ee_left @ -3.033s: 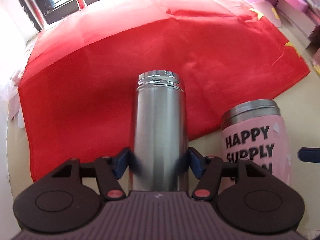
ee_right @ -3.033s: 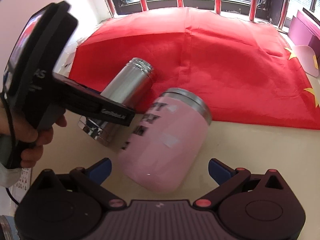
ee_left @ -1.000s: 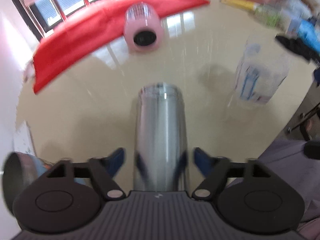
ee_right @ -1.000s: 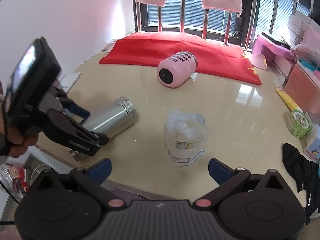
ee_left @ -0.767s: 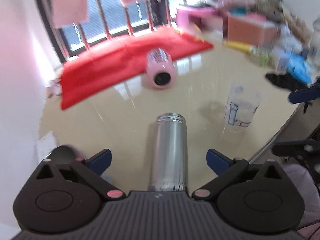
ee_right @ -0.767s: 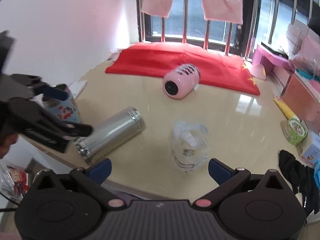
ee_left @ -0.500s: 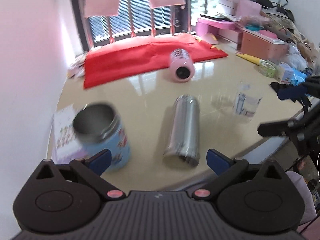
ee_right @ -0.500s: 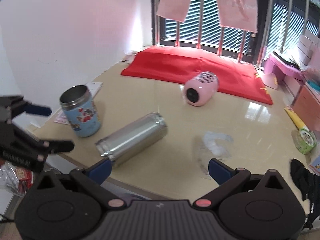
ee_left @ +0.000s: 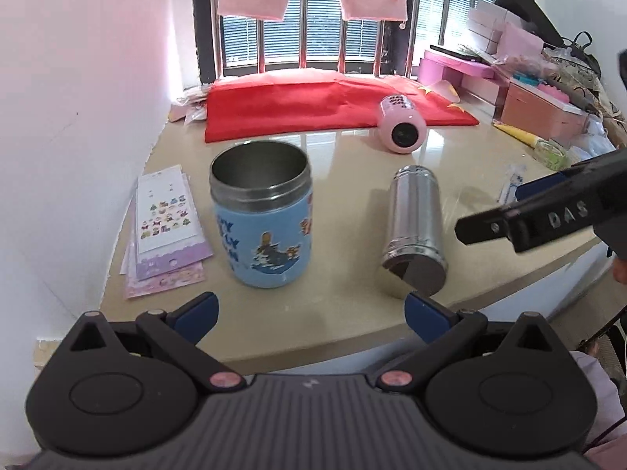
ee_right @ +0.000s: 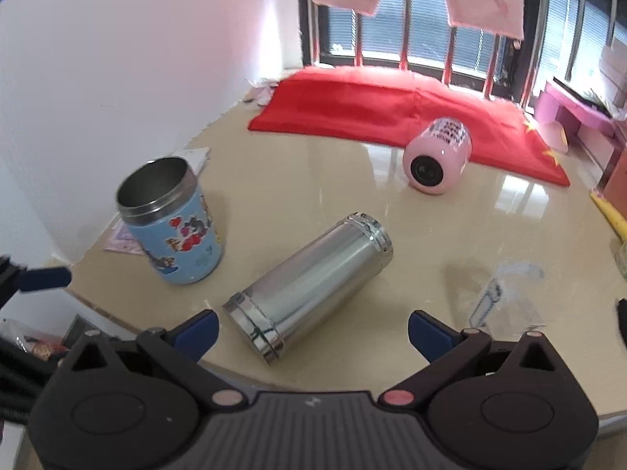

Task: Flip cup upright
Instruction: 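Move the right tool to the lying thermos and grasp its body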

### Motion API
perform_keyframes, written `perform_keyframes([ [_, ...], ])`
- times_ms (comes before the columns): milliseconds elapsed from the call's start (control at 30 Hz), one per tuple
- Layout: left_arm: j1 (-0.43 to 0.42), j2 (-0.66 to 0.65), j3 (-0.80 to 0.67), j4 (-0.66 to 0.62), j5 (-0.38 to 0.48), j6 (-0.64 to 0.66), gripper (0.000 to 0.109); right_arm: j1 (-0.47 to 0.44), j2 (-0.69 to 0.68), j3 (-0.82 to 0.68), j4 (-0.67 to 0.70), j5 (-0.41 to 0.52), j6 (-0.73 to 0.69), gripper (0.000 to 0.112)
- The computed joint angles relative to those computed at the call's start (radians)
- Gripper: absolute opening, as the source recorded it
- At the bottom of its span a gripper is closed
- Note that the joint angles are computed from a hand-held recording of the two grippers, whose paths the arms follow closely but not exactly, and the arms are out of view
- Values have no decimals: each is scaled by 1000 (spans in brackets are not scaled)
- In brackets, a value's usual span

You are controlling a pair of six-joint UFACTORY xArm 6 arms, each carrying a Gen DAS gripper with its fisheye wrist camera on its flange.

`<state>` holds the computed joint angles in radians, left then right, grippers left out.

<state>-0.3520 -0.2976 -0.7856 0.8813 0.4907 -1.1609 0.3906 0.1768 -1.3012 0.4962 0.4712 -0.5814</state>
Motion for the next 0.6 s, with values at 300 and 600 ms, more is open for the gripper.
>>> perform_keyframes([
  [300,77,90,-17,-73,-78,108,103,22,232,-297,-281,158,408,103],
  [600,97,168,-58,-173,-119,205,103,25,427,-549,-362,302,558,85],
])
